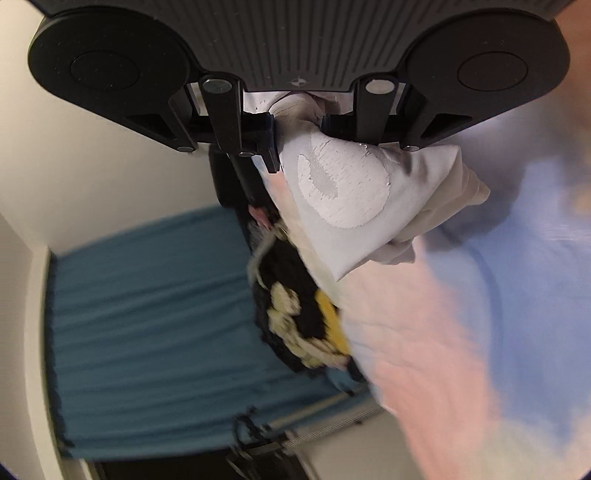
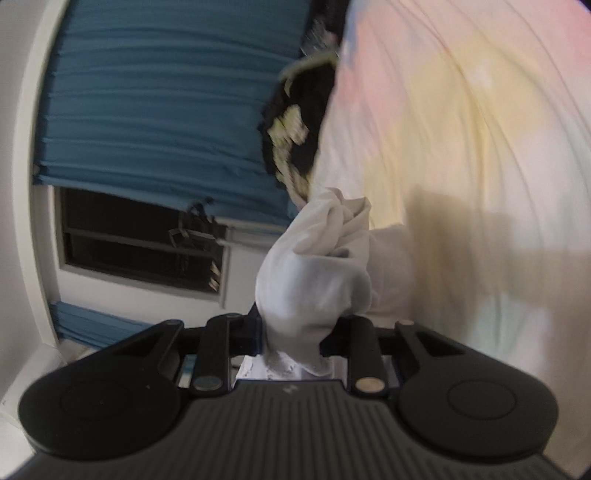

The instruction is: Fold clothes

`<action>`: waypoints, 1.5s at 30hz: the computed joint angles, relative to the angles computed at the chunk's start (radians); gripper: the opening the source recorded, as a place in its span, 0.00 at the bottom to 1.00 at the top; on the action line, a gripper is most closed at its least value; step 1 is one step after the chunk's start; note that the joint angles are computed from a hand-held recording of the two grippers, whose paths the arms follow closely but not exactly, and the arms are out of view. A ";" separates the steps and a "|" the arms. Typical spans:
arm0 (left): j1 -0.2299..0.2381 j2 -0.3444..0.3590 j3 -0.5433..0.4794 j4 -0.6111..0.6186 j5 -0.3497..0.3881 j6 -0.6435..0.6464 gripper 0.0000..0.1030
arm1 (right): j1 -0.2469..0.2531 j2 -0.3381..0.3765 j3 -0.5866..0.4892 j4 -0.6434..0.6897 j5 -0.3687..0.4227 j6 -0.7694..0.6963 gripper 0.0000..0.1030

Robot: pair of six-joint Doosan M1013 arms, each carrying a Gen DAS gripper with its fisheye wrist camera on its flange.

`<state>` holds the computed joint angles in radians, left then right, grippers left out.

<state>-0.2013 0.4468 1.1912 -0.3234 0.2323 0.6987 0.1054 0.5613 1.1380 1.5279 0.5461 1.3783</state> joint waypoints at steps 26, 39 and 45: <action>-0.064 0.547 -0.798 -0.152 0.539 0.339 0.24 | -0.167 0.162 -0.119 -0.491 -0.002 0.386 0.28; -0.068 0.472 -0.760 -0.078 0.640 0.425 0.88 | -0.133 0.090 -0.076 -0.813 -0.021 0.569 0.73; -0.085 0.322 -0.577 0.073 0.569 0.483 0.93 | -0.114 -0.006 0.011 -0.927 -0.043 0.544 0.73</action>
